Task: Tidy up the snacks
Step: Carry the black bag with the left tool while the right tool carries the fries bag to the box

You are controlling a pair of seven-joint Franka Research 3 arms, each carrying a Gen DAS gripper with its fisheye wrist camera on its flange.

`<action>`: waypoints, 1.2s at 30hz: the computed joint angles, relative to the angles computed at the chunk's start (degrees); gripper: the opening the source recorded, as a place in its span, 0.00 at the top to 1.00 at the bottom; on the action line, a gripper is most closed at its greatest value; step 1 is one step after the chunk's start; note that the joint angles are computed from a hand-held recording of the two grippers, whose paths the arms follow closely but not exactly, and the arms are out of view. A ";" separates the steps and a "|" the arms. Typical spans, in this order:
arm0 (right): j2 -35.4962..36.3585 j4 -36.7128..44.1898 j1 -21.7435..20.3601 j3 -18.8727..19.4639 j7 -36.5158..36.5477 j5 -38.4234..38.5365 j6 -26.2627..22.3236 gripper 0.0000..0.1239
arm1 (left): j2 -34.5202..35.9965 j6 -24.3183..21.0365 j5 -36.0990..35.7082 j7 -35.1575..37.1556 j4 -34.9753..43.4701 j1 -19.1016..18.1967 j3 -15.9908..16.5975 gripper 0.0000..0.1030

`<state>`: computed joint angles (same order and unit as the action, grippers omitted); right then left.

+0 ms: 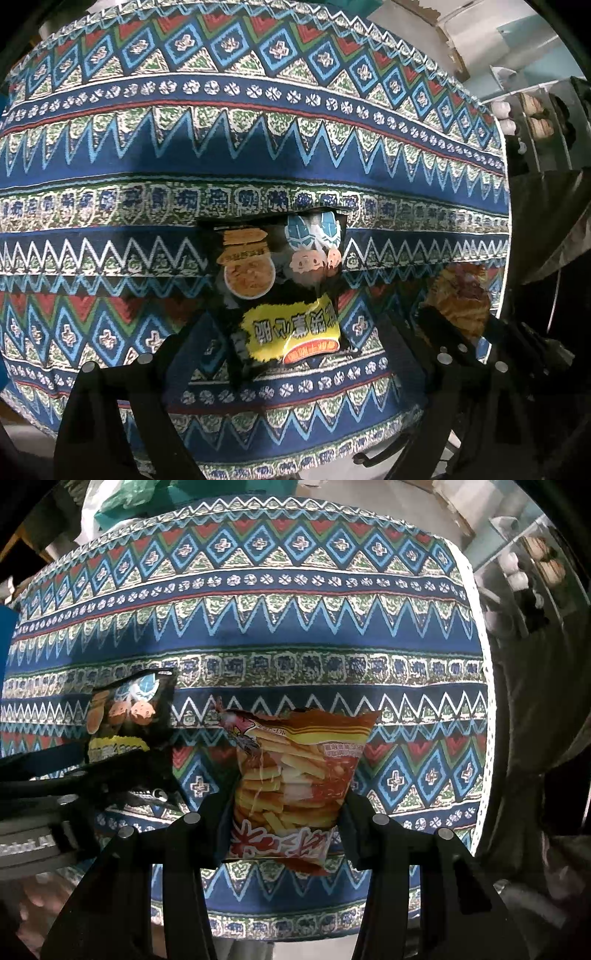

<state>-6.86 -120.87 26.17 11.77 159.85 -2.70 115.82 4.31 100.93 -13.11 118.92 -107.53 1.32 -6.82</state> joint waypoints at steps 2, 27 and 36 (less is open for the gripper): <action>-0.40 -0.73 0.10 0.13 0.84 0.27 0.95 0.62 | 0.16 0.87 0.71 -0.30 -0.59 -0.30 -0.20 0.11; 5.24 7.17 -0.18 -1.08 -0.99 -2.44 2.50 0.62 | -0.40 5.02 -0.07 13.63 2.39 2.64 1.57 0.41; 11.11 17.69 1.26 -2.61 -3.26 -6.38 1.05 0.63 | 0.86 4.18 -1.45 18.46 8.49 5.63 2.68 0.41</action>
<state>4.26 -103.18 27.43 9.16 156.59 -9.07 116.87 5.17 105.10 -14.57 137.38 -99.04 6.96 -4.14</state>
